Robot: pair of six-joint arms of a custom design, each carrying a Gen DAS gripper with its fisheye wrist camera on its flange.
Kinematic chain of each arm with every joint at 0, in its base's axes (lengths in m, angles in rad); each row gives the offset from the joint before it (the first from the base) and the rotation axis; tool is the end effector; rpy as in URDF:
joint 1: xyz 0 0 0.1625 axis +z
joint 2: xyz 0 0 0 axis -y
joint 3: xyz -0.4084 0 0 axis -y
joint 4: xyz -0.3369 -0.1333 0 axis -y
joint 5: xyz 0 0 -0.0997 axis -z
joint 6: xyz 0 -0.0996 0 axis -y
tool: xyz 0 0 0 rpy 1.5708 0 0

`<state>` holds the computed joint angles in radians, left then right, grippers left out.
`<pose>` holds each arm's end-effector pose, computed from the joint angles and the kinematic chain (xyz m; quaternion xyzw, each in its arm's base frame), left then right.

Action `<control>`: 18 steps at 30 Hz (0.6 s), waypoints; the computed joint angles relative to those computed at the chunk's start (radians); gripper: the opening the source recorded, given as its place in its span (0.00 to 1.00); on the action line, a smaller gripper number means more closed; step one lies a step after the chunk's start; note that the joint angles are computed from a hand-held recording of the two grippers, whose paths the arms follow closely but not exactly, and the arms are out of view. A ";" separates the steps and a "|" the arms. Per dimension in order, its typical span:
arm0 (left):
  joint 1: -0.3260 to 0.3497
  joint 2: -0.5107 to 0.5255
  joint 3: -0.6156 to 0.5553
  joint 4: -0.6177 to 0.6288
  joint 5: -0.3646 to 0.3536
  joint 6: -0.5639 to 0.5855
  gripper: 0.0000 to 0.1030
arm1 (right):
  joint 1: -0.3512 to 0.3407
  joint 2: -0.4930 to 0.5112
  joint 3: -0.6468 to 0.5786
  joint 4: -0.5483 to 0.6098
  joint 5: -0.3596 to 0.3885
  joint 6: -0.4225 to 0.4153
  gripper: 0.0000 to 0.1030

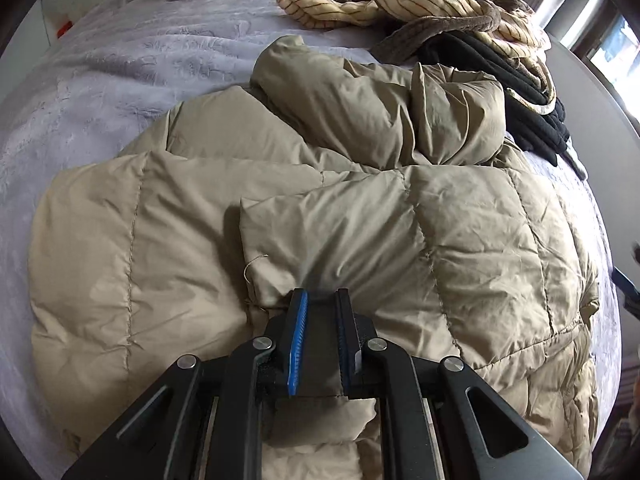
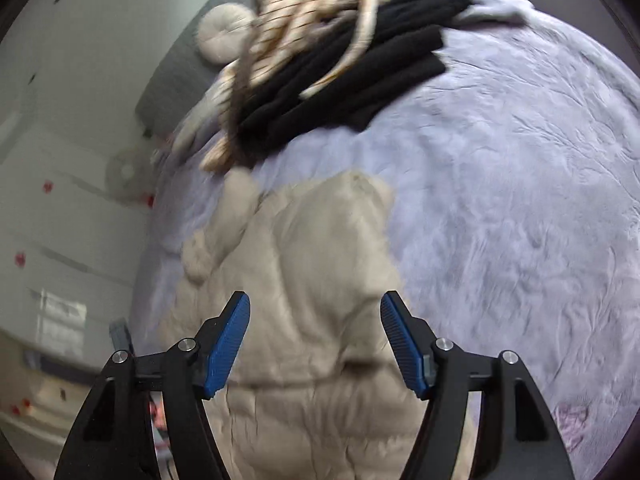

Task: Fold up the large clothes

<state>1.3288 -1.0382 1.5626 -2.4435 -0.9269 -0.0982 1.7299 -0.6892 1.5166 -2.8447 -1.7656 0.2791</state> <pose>0.0389 -0.6481 0.3048 0.0124 0.9358 -0.2148 0.2793 0.2196 -0.6487 0.1291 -0.0797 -0.9675 0.2357 0.0447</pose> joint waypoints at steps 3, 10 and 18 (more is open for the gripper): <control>0.005 -0.002 0.015 -0.025 -0.004 0.009 0.14 | -0.107 0.064 -0.071 0.020 0.181 0.186 0.63; 0.016 -0.009 0.029 -0.035 -0.002 -0.009 0.14 | -0.092 0.178 -0.274 0.157 0.237 0.093 0.13; 0.012 0.000 0.044 -0.069 0.008 0.001 0.14 | -0.016 0.290 -0.419 0.295 -0.181 -0.135 0.19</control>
<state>1.3404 -1.0379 1.6063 -2.5120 -0.9192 -0.0977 1.7135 -0.3996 1.0975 -2.5498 -1.9464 0.1441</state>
